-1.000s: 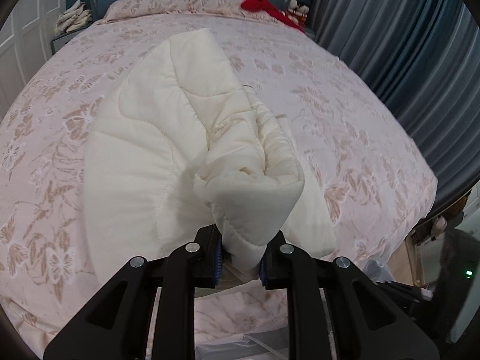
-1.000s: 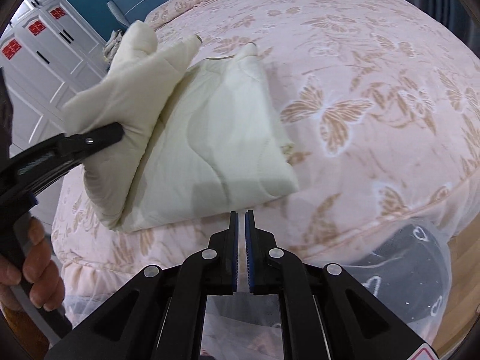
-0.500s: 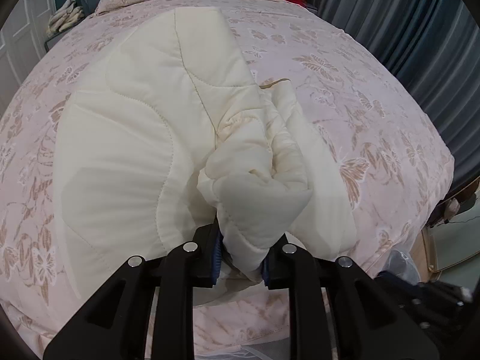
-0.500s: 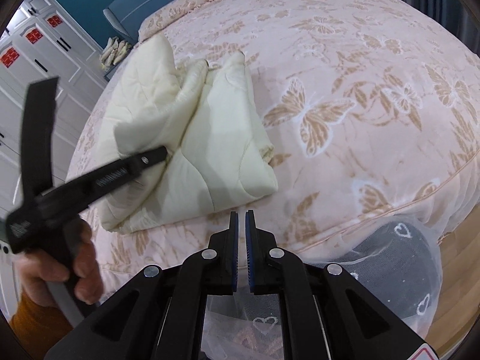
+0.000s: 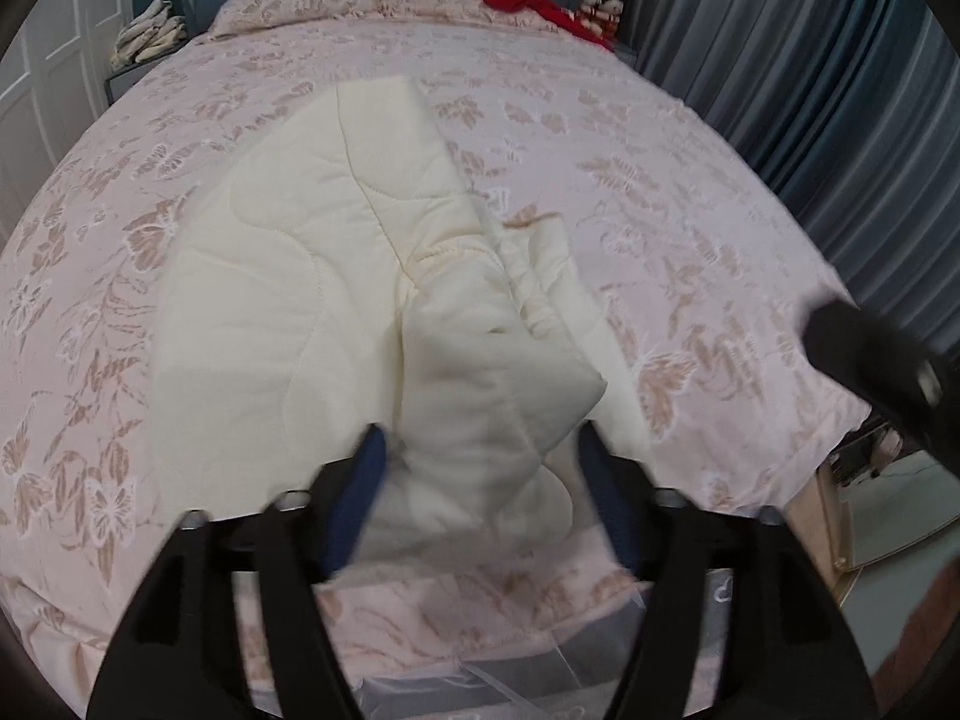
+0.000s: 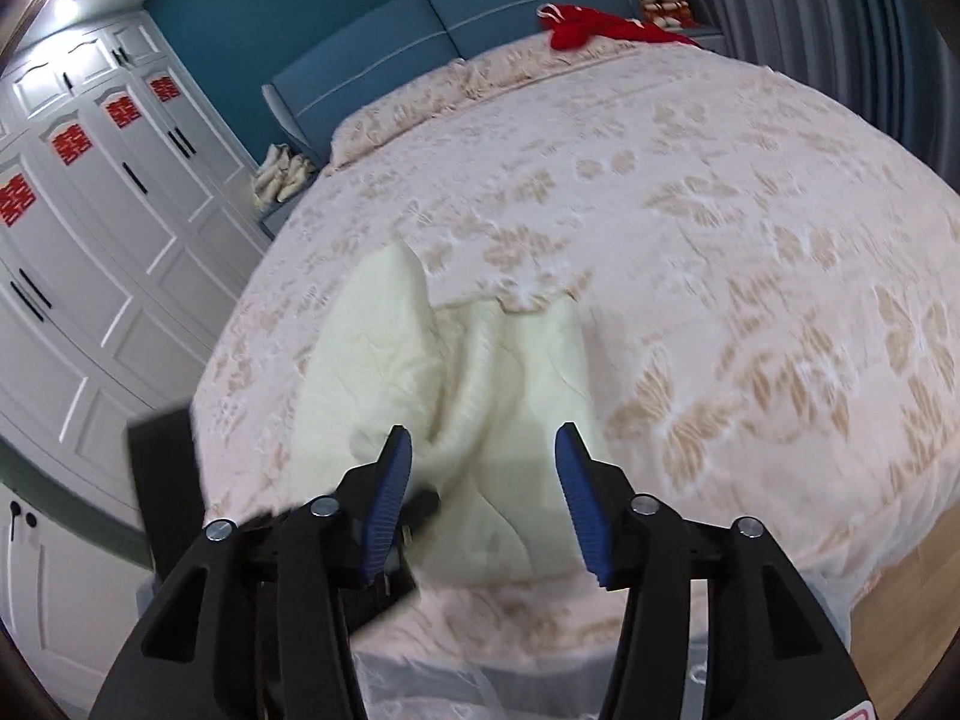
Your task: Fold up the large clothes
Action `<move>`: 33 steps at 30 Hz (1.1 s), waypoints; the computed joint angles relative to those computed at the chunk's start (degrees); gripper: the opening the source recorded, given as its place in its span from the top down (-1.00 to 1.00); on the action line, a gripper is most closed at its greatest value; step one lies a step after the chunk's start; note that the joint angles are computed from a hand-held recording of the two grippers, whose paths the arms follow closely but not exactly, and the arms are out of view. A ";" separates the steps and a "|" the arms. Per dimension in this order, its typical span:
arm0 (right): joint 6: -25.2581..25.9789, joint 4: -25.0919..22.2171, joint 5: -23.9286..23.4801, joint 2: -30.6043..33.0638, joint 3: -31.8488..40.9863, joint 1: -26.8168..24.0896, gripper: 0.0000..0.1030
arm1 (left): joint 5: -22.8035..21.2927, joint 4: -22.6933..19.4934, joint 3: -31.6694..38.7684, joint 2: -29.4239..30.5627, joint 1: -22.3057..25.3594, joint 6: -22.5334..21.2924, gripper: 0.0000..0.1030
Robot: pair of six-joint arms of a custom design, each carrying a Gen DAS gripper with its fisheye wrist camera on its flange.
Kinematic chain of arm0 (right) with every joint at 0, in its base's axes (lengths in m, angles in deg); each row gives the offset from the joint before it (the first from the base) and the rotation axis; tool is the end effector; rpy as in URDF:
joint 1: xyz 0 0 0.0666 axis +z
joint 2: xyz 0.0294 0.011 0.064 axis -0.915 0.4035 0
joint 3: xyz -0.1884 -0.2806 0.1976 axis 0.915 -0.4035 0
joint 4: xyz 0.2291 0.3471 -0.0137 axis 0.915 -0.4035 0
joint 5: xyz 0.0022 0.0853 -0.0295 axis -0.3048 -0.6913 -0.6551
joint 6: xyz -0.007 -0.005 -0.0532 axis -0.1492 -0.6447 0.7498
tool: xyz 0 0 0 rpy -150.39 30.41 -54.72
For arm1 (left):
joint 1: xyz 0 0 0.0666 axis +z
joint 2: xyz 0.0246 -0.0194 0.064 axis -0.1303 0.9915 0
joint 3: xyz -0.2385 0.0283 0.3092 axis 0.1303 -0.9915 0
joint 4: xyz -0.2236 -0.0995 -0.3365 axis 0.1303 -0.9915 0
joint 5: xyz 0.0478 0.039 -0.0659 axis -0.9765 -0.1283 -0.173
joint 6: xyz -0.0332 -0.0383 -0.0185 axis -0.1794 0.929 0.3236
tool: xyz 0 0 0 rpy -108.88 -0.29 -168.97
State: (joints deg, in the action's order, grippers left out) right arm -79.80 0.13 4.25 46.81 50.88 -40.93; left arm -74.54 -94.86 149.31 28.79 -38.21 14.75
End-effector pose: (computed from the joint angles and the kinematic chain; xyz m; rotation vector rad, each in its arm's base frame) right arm 0.3845 0.1829 0.4465 0.1084 2.4166 0.5315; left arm 0.3787 -0.2229 0.3933 0.0875 2.5447 -0.3131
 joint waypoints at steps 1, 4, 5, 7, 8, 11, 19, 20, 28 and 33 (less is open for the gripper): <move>0.16 -0.16 -0.57 0.86 1.28 0.18 -0.01 | -0.07 0.31 -0.78 -1.39 0.17 0.07 -0.51; 1.06 -0.58 -1.34 3.29 4.56 1.10 -0.15 | -1.07 1.44 -4.66 -7.04 1.25 -0.93 -0.67; 1.23 -1.01 -1.26 4.06 5.58 1.39 -0.16 | -2.37 1.31 -6.12 -8.82 1.68 -1.62 -0.69; 1.43 -1.79 -1.86 6.57 8.29 1.81 -0.19 | -4.54 0.15 -8.07 -10.69 2.53 -2.77 -0.71; 1.30 -2.01 -2.11 7.36 9.12 1.93 -0.20 | -4.91 -0.49 -9.37 -11.51 3.36 -3.15 -0.71; 0.09 -3.39 -3.66 11.45 12.92 2.19 -0.26 | -4.01 -1.78 -12.76 -12.74 6.44 -2.42 -0.71; -4.59 -10.71 -7.73 22.78 22.66 2.15 -0.26 | -1.45 -0.26 -17.51 -11.38 10.86 -3.25 -0.71; -4.87 -11.91 -7.69 24.16 23.89 2.31 -0.26 | -1.00 -0.03 -17.94 -11.43 11.02 -3.18 -0.71; -3.05 -19.61 -5.08 31.14 30.97 4.72 0.35 | 2.03 2.70 -19.66 -10.41 13.08 -1.44 -0.62; 0.78 -14.29 -6.84 26.72 28.50 5.13 0.84 | 6.16 1.63 -19.20 -9.39 16.51 0.33 -0.14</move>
State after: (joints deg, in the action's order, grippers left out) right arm -79.02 -14.16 -2.59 73.53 79.37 -35.80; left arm -68.38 -93.23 130.11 19.39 -21.70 15.07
